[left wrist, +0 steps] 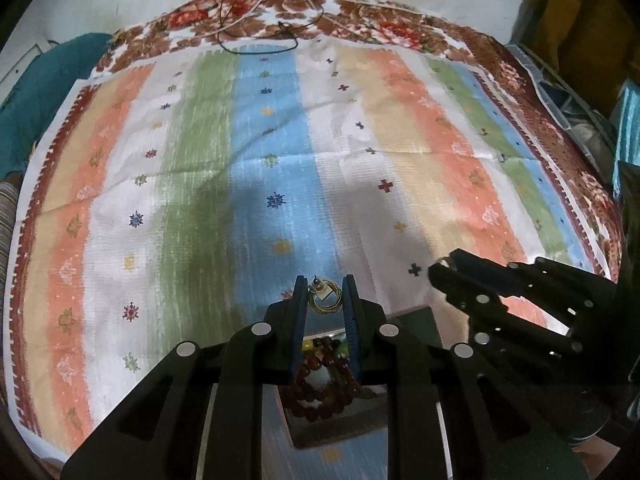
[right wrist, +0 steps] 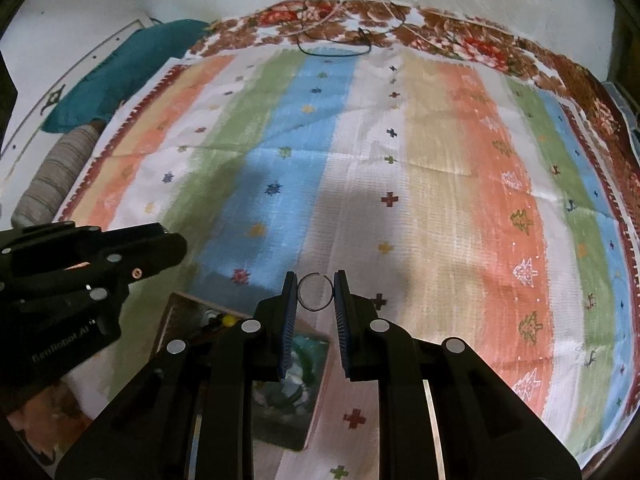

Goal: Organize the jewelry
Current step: 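Lift both rings and carry them toward the silver tin, then lower both rings into the silver tin and open both tools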

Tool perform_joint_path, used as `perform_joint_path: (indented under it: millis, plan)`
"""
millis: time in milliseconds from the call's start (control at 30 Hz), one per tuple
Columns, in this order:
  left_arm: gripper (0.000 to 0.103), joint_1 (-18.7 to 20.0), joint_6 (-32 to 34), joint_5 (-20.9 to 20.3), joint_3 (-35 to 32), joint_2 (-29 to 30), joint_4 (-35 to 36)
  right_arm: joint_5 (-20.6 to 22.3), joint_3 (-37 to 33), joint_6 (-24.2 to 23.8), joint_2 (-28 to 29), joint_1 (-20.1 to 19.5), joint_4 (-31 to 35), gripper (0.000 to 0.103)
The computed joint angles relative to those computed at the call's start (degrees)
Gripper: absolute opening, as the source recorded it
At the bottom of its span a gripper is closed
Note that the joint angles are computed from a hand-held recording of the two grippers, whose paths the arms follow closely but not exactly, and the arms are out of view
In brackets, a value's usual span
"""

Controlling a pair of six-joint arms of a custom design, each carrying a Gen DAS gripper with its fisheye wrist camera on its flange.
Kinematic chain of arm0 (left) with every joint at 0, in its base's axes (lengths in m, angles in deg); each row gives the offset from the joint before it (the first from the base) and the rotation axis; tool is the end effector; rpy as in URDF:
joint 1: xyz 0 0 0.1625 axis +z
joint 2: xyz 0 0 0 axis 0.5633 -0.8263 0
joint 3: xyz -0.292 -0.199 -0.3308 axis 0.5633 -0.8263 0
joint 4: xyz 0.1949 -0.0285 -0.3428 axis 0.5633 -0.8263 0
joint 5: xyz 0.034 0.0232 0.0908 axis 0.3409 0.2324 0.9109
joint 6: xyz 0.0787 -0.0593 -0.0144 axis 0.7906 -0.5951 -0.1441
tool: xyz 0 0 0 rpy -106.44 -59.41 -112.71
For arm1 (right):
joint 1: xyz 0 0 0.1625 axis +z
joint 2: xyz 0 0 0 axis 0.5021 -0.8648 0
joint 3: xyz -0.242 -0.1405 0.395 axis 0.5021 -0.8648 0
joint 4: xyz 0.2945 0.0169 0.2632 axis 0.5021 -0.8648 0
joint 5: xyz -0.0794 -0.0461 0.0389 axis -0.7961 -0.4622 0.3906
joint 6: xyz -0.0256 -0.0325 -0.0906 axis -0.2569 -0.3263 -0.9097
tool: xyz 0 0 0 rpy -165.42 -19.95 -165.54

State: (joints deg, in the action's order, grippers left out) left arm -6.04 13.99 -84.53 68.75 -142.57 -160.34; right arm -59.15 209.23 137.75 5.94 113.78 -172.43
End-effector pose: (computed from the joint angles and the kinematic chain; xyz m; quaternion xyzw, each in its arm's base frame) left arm -0.1710 -0.2925 0.2976 0.3392 0.9087 -0.0794 0.2301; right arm 0.4011 -0.2223 0.0661 0.0049 -0.8946 0.2748 0.3523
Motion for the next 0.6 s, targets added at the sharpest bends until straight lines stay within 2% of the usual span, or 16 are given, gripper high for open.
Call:
perform_joint_path:
  millis: [300,600]
  plan:
    - [0.017,-3.5,-2.6,-0.5,0.2,-5.6,4.6,0.7,-0.5,0.6,0.4,3.0,0.7,0.019]
    - [0.017,-5.7,-5.4,-2.3,0.2,-9.3,7.7,2.9,-0.3,-0.6,1.5,4.6,-2.4,0.019]
